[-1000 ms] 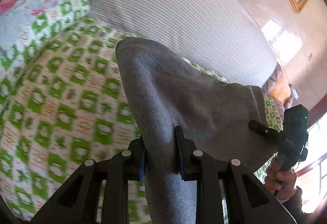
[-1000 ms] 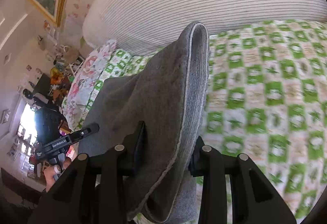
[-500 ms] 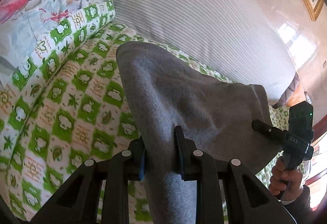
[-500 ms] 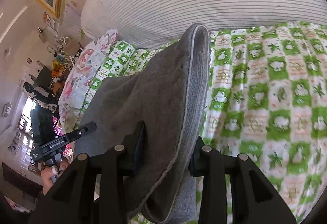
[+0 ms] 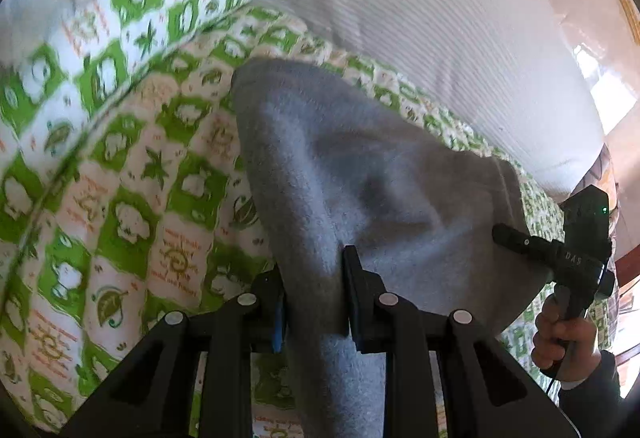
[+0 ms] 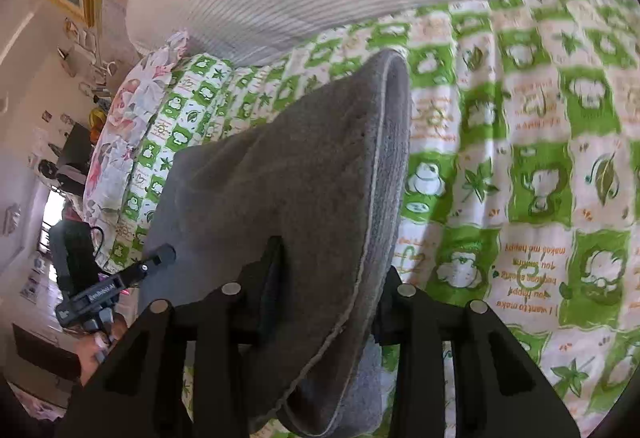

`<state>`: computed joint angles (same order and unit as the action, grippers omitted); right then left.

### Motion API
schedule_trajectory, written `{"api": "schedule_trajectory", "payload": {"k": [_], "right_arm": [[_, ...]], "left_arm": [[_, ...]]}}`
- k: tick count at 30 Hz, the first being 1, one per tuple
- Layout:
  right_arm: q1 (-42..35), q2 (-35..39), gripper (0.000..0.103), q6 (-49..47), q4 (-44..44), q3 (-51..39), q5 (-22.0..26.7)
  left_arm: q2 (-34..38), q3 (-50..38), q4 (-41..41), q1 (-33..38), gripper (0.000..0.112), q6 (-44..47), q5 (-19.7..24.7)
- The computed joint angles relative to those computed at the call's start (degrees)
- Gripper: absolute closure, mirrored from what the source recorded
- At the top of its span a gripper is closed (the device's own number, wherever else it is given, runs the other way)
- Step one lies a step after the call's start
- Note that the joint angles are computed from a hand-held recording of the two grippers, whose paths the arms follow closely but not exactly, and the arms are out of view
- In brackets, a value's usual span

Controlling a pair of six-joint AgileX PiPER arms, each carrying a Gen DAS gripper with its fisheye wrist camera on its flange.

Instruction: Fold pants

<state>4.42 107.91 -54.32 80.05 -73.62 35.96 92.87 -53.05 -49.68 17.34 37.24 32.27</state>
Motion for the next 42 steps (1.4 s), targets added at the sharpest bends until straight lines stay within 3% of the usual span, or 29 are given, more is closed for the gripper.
{"api": "schedule_trajectory", "payload": {"k": [4,8,12,15,19,25,30,36,39,42], "right_arm": [[-0.2,-0.1,0.049,1.2,-1.5,0.2,0.0],[0.4,-3.0,0.049,5.1,-6.9,1.2,-2.1],[0.1,-8.1,0.049,5.1,-7.7,5.3,-4.5],[0.4,-12.3,0.049,4.6,-8.8,8.5,-7.0],[2.0,-18.0,0.049,-4.7,-5.2,12.3,-9.4],[4.2,-21.2,0.049,0.4,-13.8,12.1,-8.2],[7.7,-22.9,0.034,7.7,-25.7,12.4,-9.8],[11.2,-24.0,0.027,12.0,-34.8,13.0,-11.9],[11.1,-24.1,0.026,12.4,-35.7,12.9,-11.7],[10.8,-24.4,0.025,11.5,-35.2,13.1,-11.6]], "left_arm": [[-2.0,2.1,1.3,-0.5,0.079,-1.1,-1.0],[-5.6,2.0,13.7,-3.5,0.075,-12.8,-3.8],[-9.3,2.7,16.0,-3.8,0.071,-15.2,-2.8],[-11.5,2.9,19.1,-4.9,0.061,-18.0,-2.4],[-16.1,4.1,23.9,-7.3,0.051,-23.8,-1.9],[-22.2,5.7,36.1,-12.6,0.038,-37.4,-1.1],[-25.4,7.2,46.8,-16.8,0.036,-49.1,-0.6],[-26.8,7.7,55.0,-20.5,0.035,-58.2,1.3],[-27.5,8.1,60.7,-23.5,0.035,-63.7,2.1],[-28.2,8.2,61.3,-24.4,0.035,-64.4,2.9]]}}
